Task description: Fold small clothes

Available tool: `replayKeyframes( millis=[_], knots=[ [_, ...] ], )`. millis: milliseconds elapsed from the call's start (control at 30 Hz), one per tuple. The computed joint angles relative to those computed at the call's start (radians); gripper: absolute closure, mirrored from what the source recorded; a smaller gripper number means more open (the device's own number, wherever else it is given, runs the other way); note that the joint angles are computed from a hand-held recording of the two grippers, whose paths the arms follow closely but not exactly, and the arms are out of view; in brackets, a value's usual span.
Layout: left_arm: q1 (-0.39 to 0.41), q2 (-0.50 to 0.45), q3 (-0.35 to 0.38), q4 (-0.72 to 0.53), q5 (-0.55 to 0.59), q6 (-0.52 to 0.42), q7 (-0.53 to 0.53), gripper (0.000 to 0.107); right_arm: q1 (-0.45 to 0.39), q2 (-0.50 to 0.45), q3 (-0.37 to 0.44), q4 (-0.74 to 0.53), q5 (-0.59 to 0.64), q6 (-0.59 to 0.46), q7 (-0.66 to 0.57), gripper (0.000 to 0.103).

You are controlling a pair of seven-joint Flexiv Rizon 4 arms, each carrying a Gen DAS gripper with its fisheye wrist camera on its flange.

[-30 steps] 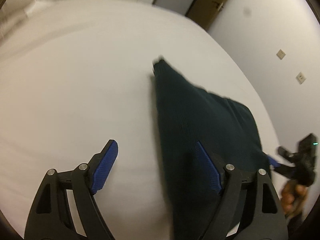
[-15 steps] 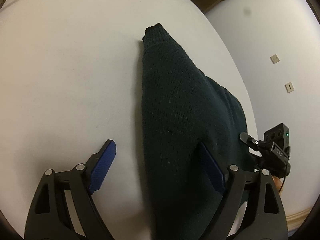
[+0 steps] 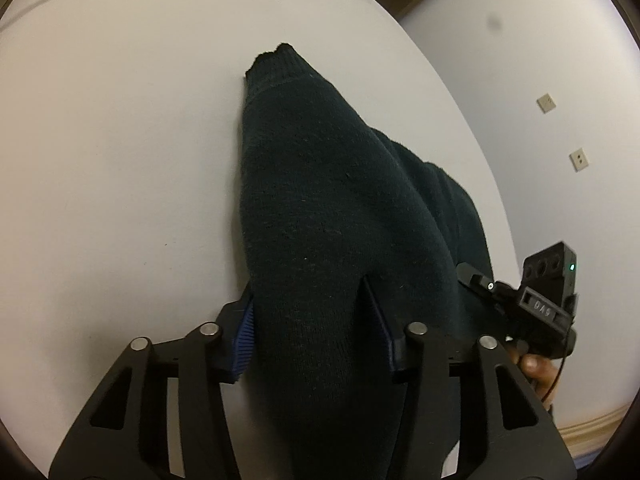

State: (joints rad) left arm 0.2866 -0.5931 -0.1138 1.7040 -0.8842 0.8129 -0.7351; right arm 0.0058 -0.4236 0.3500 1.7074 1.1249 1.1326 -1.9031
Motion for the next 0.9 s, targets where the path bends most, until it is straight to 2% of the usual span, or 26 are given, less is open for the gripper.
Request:
replayKeyframes(
  millis=[100,200,400,467,600,800,900],
  knots=[
    [0.014,0.022,0.0,0.02,-0.022,-0.009,0.01,0.073,0.055,0.016,-0.017,0.02,-0.06,0.066,0.061,0.076],
    [0.026,0.051,0.011,0.032,-0.031,-0.028,0.029,0.077,0.148,0.058,-0.05,0.074,-0.224,0.158,0.208,0.077],
    [0.04,0.235,0.067,0.184,-0.112,-0.037,0.17,0.077,0.245,0.185,-0.03,0.173,-0.454,0.237,0.421,0.078],
    [0.056,0.298,0.112,0.223,-0.12,-0.087,0.198,0.077,0.28,0.235,-0.016,0.21,-0.511,0.251,0.485,0.078],
    [0.07,0.408,0.197,0.305,-0.114,-0.139,0.258,0.077,0.312,0.292,0.038,0.235,-0.467,0.277,0.489,0.078],
    [0.105,0.508,0.303,0.417,-0.057,-0.182,0.329,0.077,0.428,0.31,0.071,0.307,-0.472,0.365,0.576,0.078],
    [0.127,0.503,0.326,0.454,-0.053,-0.202,0.354,0.077,0.406,0.278,0.143,0.294,-0.312,0.408,0.473,0.078]
  ],
)
